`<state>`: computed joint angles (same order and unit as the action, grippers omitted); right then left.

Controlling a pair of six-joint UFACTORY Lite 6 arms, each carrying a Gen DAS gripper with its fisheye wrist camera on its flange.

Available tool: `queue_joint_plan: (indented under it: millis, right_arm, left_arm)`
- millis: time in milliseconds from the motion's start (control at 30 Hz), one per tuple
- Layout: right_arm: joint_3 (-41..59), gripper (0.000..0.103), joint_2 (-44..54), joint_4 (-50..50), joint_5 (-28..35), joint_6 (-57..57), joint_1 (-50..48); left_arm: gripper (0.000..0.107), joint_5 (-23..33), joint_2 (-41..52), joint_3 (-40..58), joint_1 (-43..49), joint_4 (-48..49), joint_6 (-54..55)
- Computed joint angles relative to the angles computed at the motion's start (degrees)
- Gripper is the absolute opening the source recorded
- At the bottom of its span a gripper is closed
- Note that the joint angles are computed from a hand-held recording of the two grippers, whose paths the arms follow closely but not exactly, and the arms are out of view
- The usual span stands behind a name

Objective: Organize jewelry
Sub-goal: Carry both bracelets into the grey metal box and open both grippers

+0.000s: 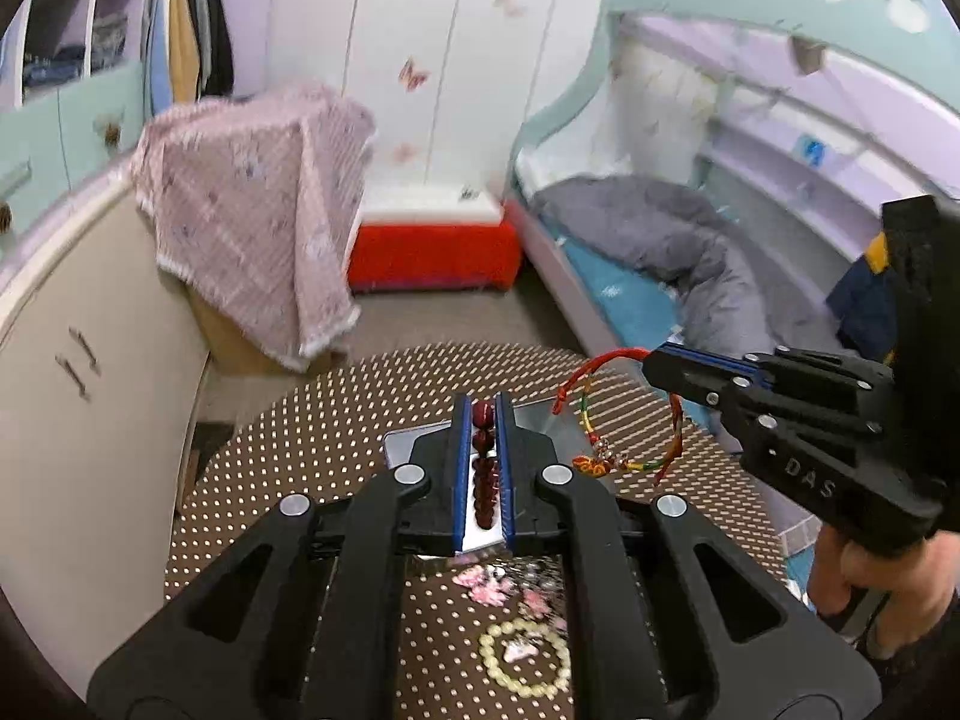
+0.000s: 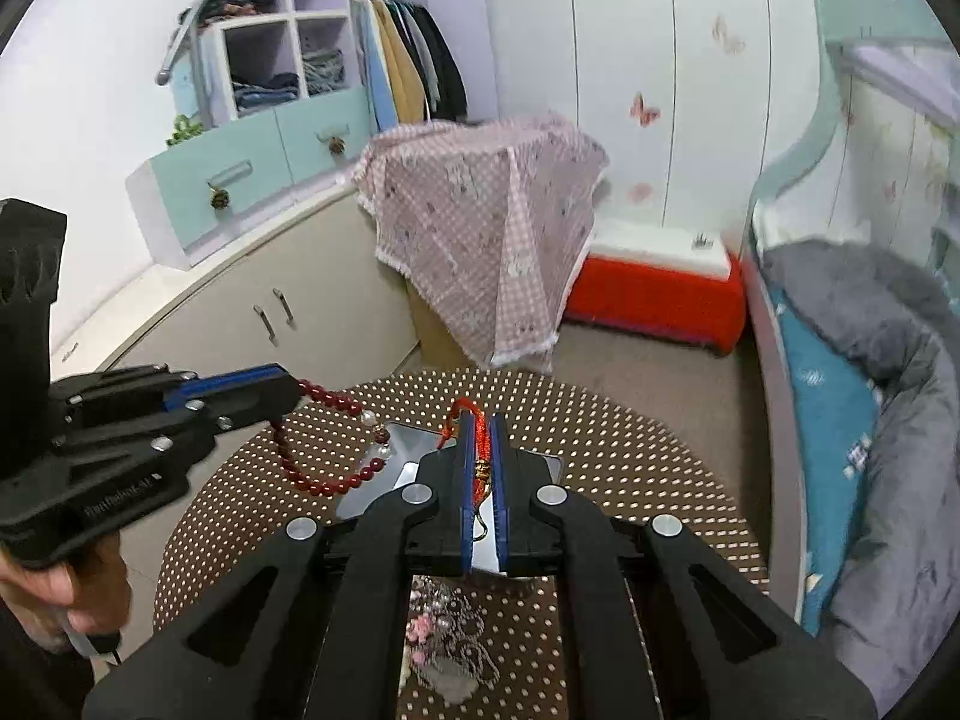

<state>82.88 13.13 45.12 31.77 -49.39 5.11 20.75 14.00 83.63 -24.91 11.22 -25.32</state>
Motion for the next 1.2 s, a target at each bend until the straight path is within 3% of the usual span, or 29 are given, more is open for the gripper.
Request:
queue_joint_plan:
  millis: [33, 100, 133, 167, 200, 367, 533, 767, 933, 1067, 1200]
  right_arm:
    - [2.0, 0.007, 3.0, -1.1, 0.4, 1.8, -0.2]
    - [2.8, 0.023, 4.8, -1.0, 0.8, 3.5, -1.1]
    - [1.8, 0.033, 4.3, 0.0, 0.5, 3.1, -1.8]
    - [0.8, 0.067, 3.6, 1.3, -0.1, 2.4, -2.4]
    - [-0.6, 0.096, 2.4, 2.5, -1.3, 1.5, -2.9]
    - [-6.3, 0.096, -4.0, 6.2, -2.6, -0.8, -5.3]
    - [-11.8, 0.096, -11.7, 4.6, -4.2, 1.5, -5.4]
    - [-20.8, 0.096, -26.8, -8.7, -7.5, 16.5, -1.6]
    - [-26.7, 0.096, -36.3, -15.6, -8.2, 23.4, 0.4]
    - [-31.1, 0.096, -41.3, -13.6, -7.4, 19.6, 0.1]
    - [-35.1, 0.096, -43.7, -4.4, -5.5, 7.4, -2.1]
  left_arm:
    - [0.010, 0.8, 2.0, 1.6, 0.4, 0.6, -0.9]
    - [0.044, 3.0, 5.4, 4.2, 1.2, 2.0, -3.2]
    - [0.087, 1.6, 4.6, 2.7, 1.4, 1.9, -3.6]
    - [0.096, -2.1, 1.8, -1.2, 2.0, 3.6, -6.4]
    - [0.096, -3.6, -0.2, -3.5, 2.0, 6.5, -9.5]
    - [0.096, -2.2, -8.5, -10.6, 0.9, 23.1, -27.1]
    - [0.096, 0.1, -18.8, -17.5, -0.2, 32.5, -36.8]
    - [0.096, 4.1, -31.8, -26.5, -4.9, 42.3, -45.1]
    - [0.096, 10.6, -38.7, -32.3, -12.1, 49.9, -51.7]
    - [0.096, 16.1, -42.8, -36.8, -18.0, 53.6, -57.6]
    - [0.096, 24.9, -44.2, -40.5, -26.1, 57.3, -66.3]
